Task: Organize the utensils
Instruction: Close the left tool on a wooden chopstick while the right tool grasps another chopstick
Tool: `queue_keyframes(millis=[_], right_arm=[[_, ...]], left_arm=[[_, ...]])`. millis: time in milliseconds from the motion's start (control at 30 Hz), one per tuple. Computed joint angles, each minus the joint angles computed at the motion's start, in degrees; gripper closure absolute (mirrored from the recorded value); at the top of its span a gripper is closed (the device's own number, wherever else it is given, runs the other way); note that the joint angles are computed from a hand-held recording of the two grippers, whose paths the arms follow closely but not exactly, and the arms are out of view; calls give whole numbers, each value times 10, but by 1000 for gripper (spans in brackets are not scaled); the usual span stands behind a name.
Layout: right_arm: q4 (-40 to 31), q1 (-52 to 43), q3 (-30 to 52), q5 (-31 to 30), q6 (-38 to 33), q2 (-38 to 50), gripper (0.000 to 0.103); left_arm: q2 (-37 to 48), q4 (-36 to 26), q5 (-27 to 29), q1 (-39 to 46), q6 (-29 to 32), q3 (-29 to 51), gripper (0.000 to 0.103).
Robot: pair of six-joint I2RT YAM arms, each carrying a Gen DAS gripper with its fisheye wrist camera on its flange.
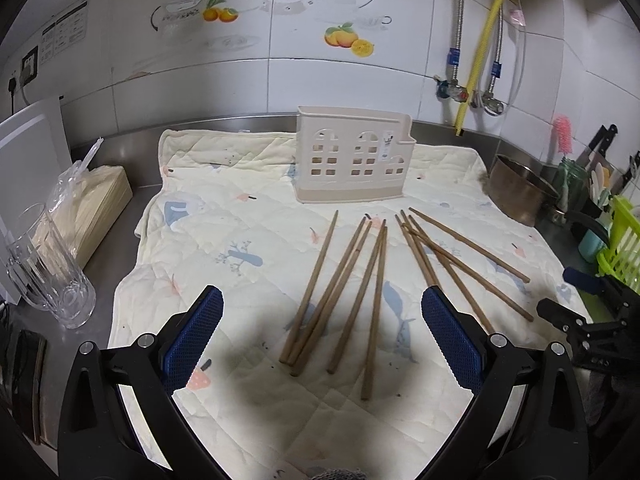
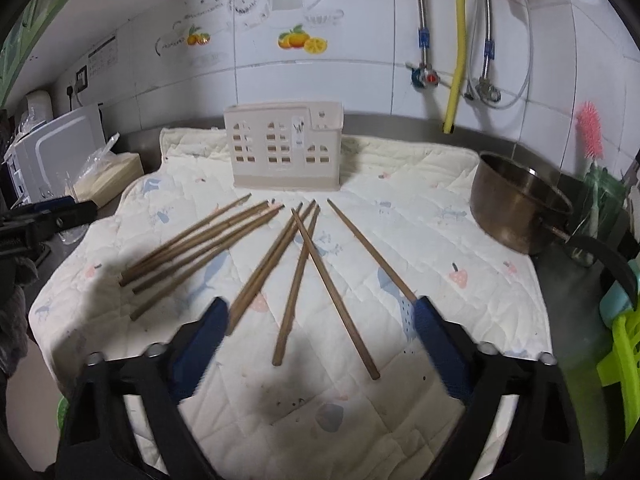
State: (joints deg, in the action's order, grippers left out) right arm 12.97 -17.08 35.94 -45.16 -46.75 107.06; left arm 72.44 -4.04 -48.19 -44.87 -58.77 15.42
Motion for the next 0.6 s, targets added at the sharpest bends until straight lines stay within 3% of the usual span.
queue_keyframes(millis=[267, 600], right_arm=[[-25, 12, 69, 24, 8, 79, 44], [-51, 42, 116, 45, -8, 127, 69]], left_arm=[[0, 67, 32, 52, 46, -39, 8], [16, 164, 96, 113, 118, -75, 36]])
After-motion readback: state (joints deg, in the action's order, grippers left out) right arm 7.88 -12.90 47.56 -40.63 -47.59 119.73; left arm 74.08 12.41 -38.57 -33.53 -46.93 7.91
